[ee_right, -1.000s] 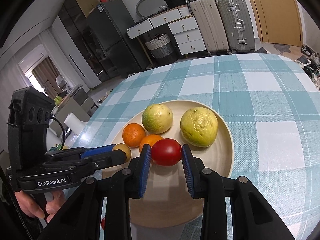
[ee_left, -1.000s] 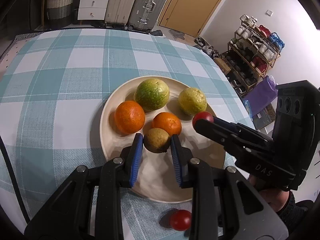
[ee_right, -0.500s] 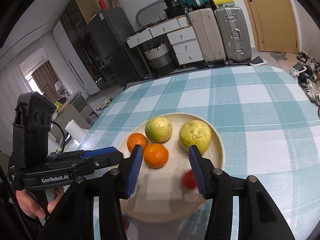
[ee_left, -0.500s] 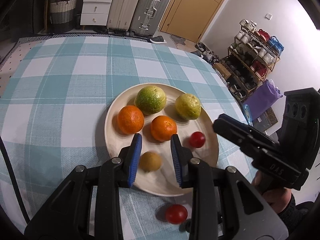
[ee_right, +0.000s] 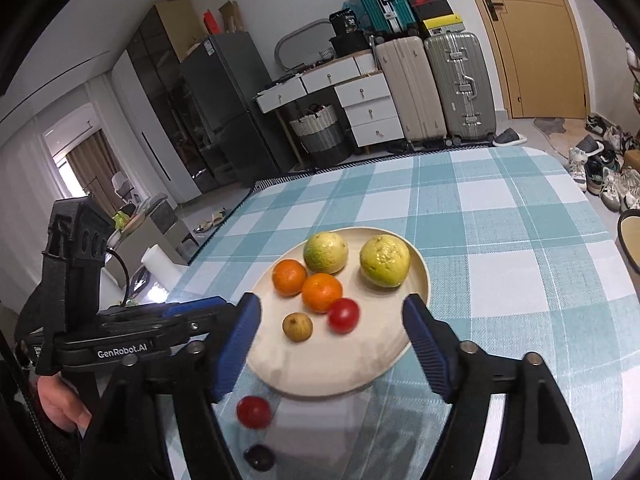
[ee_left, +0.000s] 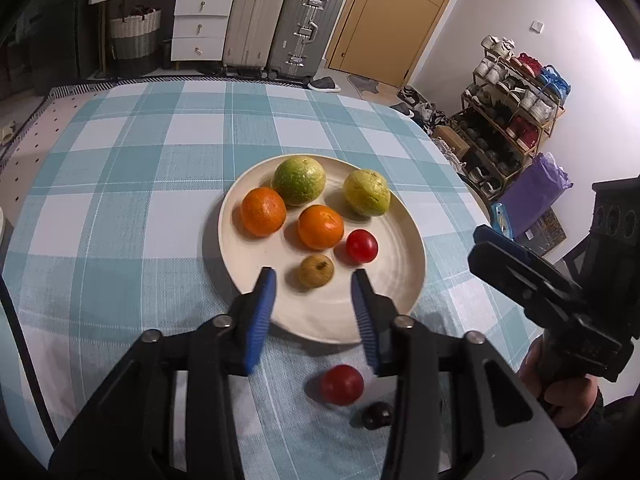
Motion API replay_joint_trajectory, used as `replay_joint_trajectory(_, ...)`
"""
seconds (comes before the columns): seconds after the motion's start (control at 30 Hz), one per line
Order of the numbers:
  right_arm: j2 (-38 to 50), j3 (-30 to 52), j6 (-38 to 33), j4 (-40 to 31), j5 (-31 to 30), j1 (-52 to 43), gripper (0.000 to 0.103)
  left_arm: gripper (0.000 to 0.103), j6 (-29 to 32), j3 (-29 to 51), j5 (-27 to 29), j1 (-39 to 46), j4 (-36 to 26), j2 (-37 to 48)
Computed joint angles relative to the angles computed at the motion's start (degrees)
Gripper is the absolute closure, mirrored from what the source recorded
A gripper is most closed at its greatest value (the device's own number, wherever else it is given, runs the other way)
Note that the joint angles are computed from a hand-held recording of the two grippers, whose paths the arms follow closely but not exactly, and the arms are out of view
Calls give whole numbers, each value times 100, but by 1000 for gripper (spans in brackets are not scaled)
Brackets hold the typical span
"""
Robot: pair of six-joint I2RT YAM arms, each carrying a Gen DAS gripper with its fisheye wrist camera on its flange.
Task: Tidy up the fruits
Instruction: 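Lift both open tools off the plate back toward the remaining fruit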
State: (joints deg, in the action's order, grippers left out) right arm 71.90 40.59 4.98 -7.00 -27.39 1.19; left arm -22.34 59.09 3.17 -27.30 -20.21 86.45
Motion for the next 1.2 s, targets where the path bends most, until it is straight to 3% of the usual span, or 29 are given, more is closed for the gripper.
replay_joint_trajectory(0.07,-202,-111,20,-21,38,24,18,52,-56,-111,-180,-147,-18,-161)
replay_joint_trajectory(0.23,-669,-356,41,-148,11,15,12,40,-202,-273,-535,-463,-119,-449)
replay_joint_trajectory(0.37,-1050,-532,36,-250,36,27,6,20,-395,-301,-1005,-717,-295,-568)
replay_joint_trajectory(0.6,-1702,-849,72,-483,-77,-77,0,18,-578,-436,-1443,-1124,-540,-842)
replay_joint_trajectory(0.77,-2080,-1003,30,-745,-88,-67,0,1,-787,-627,-1687,-1395,-587,-1087)
replay_joint_trajectory(1.2,-3139,-1531,-31,-1301,56,16,0,1,-1249,-1149,-2062,-2022,-734,-1587)
